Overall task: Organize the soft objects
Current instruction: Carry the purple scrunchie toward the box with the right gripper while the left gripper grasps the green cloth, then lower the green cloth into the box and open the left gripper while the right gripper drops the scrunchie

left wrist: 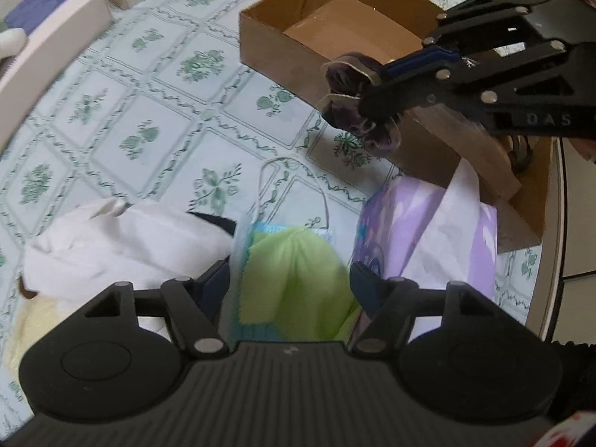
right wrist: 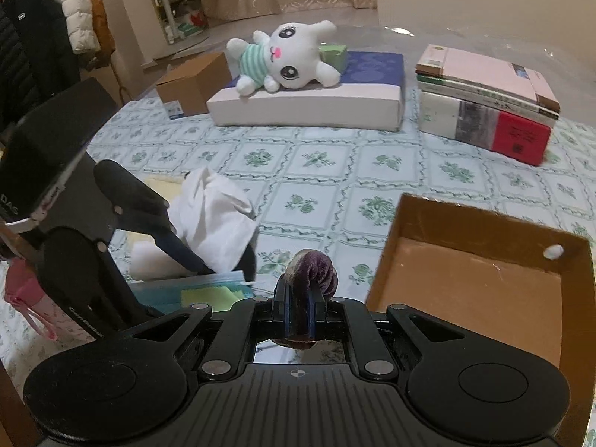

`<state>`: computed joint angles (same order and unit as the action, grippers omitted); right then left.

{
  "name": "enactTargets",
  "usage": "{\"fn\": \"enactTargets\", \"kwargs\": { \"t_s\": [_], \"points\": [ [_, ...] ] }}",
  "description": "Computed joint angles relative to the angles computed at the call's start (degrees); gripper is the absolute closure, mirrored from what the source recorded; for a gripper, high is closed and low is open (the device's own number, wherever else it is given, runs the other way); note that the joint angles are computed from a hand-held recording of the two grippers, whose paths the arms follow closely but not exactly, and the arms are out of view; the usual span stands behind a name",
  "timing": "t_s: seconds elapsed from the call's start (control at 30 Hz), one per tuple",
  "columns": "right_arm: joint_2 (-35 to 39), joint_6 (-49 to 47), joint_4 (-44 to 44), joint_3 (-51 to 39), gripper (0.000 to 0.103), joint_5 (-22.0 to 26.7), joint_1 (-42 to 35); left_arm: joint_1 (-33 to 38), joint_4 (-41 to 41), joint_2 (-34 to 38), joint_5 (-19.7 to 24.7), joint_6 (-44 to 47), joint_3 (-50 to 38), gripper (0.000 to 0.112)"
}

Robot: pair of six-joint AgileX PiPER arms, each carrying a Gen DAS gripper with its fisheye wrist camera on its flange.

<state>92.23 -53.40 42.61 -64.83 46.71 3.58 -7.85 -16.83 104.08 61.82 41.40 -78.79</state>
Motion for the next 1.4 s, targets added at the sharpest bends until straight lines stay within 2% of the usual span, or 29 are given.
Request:
{"fn": "enactTargets", "kwargs": {
  "t_s": [0.1,0.17,0.3,0.33,0.4,0.47,0.5,0.7,1.0,1.2,1.4],
  "points": [
    [0.76,-1.27,0.68,0.33,0.094,-0.24,-1.39,-0.8,0.23,2.0,0.59,-0.37,-0.9,0.05],
    [1.28,-1.42,1.0,0.29,0.094,-0.39,-1.83,-1.27,0.76,3.31,0.79,-0.78,-1.26,0.06],
    [1.57,-2.27,1.76,0.7,0.094,-0.99,-2.22,-2.13,3.17,4.8,0.17,-1.71,-0.74,0.062],
    [1.69,-2.41,1.99,0.71,0.094,-1.1,-2.26,-2.25,3.49,4.81,-0.38,-1.99,-0.29,0.067],
    [1.76,-2.42,2.15,0.76,0.094,-1.33,-2.19,-2.39,4.51,4.63,-0.94,-2.45,-0.06,0.077],
    [1.47,-2.25,2.24,1.05,0.094,-1.6,-2.17,-2.48,5.89,4.17,-1.29,-3.0,0.25,0.106],
    [1.22,-2.21,2.29,1.23,0.094,-1.64,-2.2,-2.17,6.0,4.16,-1.19,-3.12,0.14,0.109],
    [-2.28,-1.17,2.07,2.61,0.094,-1.02,-2.58,0.19,4.06,-1.99,-1.85,-2.9,3.93,0.111],
    [-11.66,1.63,1.96,4.48,0.094,2.68,-4.27,1.81,3.86,-12.71,0.1,-10.48,2.96,0.111],
    [-18.04,3.73,1.21,5.05,0.094,6.16,-6.04,0.17,6.2,-18.97,2.53,-16.12,1.19,0.111],
    [-23.55,4.43,1.07,5.08,0.094,11.06,-11.15,-3.5,7.76,-23.68,4.83,-22.22,-0.89,0.111]
  ]
}}
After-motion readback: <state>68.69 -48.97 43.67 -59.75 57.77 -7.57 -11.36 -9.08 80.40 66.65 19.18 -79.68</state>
